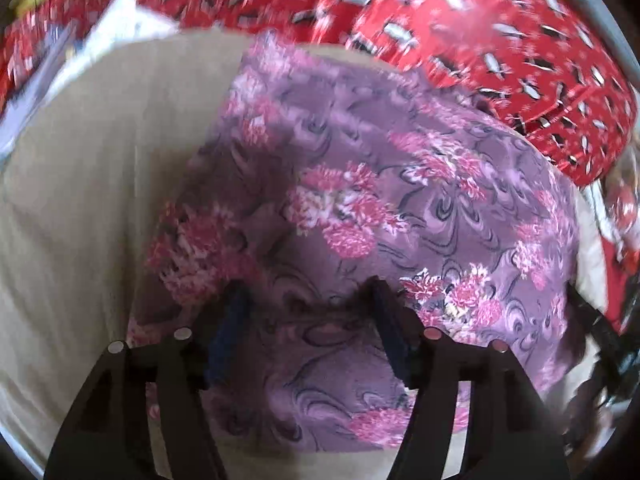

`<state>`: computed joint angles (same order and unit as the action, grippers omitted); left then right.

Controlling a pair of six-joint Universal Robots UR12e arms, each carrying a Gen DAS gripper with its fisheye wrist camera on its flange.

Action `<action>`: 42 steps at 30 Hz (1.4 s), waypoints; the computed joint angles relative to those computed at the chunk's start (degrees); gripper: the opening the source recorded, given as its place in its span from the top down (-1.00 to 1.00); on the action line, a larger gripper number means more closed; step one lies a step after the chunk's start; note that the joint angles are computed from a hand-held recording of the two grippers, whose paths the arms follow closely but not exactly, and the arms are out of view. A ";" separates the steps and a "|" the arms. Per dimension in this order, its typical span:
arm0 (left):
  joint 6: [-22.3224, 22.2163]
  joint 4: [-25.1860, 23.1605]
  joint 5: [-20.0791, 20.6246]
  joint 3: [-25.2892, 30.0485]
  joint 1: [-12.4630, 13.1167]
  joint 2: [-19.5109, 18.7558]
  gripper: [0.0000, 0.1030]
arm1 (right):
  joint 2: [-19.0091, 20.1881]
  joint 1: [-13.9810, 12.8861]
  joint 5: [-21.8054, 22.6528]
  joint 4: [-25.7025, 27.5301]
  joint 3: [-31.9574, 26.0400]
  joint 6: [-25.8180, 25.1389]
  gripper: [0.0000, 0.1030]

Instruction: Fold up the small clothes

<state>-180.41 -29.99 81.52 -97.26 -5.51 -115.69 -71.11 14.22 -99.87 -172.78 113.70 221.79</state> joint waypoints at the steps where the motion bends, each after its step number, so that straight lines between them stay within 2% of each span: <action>1: 0.87 0.36 0.71 -0.11 -0.28 0.08 -0.32 | -0.19 0.60 -1.88 -1.16 0.12 0.77 0.04; 3: 1.58 -0.11 2.07 0.22 -0.69 -0.10 -0.35 | -0.91 0.79 -2.18 2.87 -1.12 3.30 -0.06; 4: 1.28 -0.37 2.06 0.35 -0.68 -0.13 -0.36 | -0.93 1.08 -3.09 3.26 -1.74 3.05 -0.05; 6: 0.49 -0.67 1.54 0.51 -0.51 -0.17 -0.37 | -0.40 2.07 -5.29 1.10 -3.10 0.19 -0.05; 8: 0.49 -0.59 1.28 0.50 -0.50 -0.20 -0.39 | 0.66 2.30 -4.78 -0.82 -4.51 -2.51 -0.05; 12: 1.06 -0.55 1.35 0.61 -0.65 -0.35 -0.41 | 4.06 2.59 -4.09 0.85 -9.57 -6.44 -0.06; 16: 1.82 -0.06 1.06 0.38 -0.60 -0.32 -0.44 | 6.86 2.45 -2.82 0.46 -12.46 -7.93 -0.06; 17: 1.88 0.01 1.00 0.35 -0.58 -0.34 -0.45 | 7.57 2.30 -2.45 1.86 -13.24 -8.79 -0.09; 19: 2.05 -0.34 0.83 0.41 -0.53 -0.30 -0.45 | 8.65 1.52 0.21 8.72 -15.03 -9.54 -0.15; 20: 2.23 -0.77 0.74 0.55 -0.49 -0.25 -0.45 | 8.80 1.61 -0.33 9.66 -15.35 -10.23 -0.15; 24: 2.11 -1.32 -4.34 2.44 0.52 -0.54 -0.45 | 8.06 1.42 -0.90 3.77 -14.53 -9.51 -0.14; 26: 1.87 -1.45 -4.65 4.21 0.43 -1.33 -0.45 | 7.98 1.15 -1.74 0.49 -14.10 -9.83 -0.14; 28: 1.48 -2.23 -3.93 6.85 -0.01 -3.09 -0.45 | 8.30 0.94 -3.39 3.60 -15.04 -10.16 -0.14; 29: 1.55 -3.96 -2.65 8.32 -0.40 -4.11 -0.45 | 8.80 0.52 -4.48 8.49 -15.91 -9.73 -0.14; 30: 1.81 -7.01 -1.00 10.19 -0.87 -5.37 -0.45 | 9.31 -0.21 -3.56 11.82 -16.37 -9.28 -0.14; 31: 2.34 -8.91 -0.07 11.36 -1.13 -6.29 -0.46 | 9.36 -0.94 -1.54 12.76 -16.22 -9.37 -0.14; 34: 4.04 -7.39 1.95 11.36 -1.81 -6.42 -0.50 | 8.12 -1.38 -1.18 8.62 -14.66 -6.90 -0.08; 36: 3.25 -8.22 -0.28 11.57 -1.53 -6.17 -0.50 | 7.32 -1.34 -2.94 4.26 -12.97 -5.00 -0.14; 37: 2.73 -7.73 -0.89 11.35 -1.44 -6.09 -0.50 | 6.87 -1.13 -5.54 2.81 -12.15 -4.24 -0.14; 38: 2.11 -7.13 -0.79 11.15 -1.51 -6.10 -0.50 | 6.71 -0.87 -8.19 3.75 -12.05 -3.46 -0.16; 39: 2.48 -7.45 0.68 11.35 -1.94 -6.38 -0.51 | 6.54 -1.35 -8.54 7.09 -11.99 -2.64 -0.25; 40: 3.09 -7.45 1.46 11.44 -2.16 -6.52 -0.53 | 6.78 -2.20 -6.49 11.11 -12.06 -1.99 -0.27; 41: 3.96 -7.36 2.54 11.48 -2.52 -6.51 -0.53 | 6.64 -2.56 -5.07 12.72 -11.87 -3.19 -0.27; 42: 4.67 -8.20 2.79 11.76 -2.58 -6.43 -0.53 | 5.96 -2.24 -6.05 11.94 -11.55 -5.03 -0.25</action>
<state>-175.74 -38.18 84.30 -85.50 -8.09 -122.12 -65.16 11.98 -105.92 -160.85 102.16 216.76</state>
